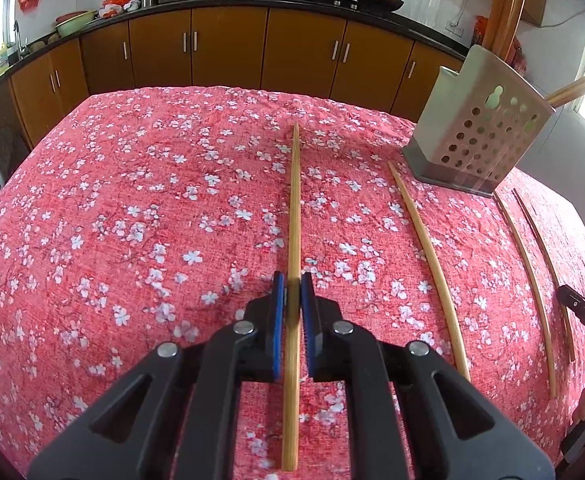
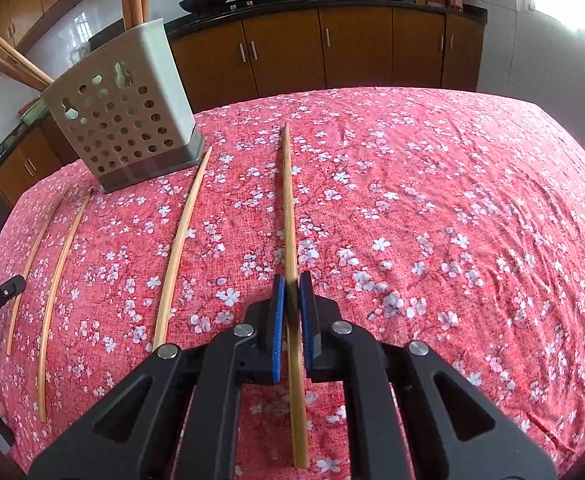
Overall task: Organize utensils
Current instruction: 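Hold the grasped chopsticks with both tools just above the table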
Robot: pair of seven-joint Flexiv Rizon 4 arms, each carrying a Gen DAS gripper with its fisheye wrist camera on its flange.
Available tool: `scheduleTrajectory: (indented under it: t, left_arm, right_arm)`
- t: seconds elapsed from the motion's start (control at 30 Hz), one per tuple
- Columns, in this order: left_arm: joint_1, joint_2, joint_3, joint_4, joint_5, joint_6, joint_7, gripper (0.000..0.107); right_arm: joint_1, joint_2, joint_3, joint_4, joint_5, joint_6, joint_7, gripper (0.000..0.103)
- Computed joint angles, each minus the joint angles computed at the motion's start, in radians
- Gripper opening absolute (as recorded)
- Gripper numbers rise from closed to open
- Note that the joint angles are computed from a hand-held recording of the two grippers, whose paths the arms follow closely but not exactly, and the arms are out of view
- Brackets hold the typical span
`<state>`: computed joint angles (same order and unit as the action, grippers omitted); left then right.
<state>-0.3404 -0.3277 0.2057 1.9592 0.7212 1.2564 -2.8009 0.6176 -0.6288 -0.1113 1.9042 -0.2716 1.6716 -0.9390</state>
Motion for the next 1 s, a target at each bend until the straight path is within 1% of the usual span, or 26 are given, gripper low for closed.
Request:
scheduleTrajectory:
  t: [1.0]
  left_arm:
    - [0.003, 0.004, 0.000, 0.006, 0.000, 0.009, -0.004, 0.011]
  right_arm:
    - [-0.004, 0.002, 0.006, 0.001, 0.005, 0.001, 0.000, 0.009]
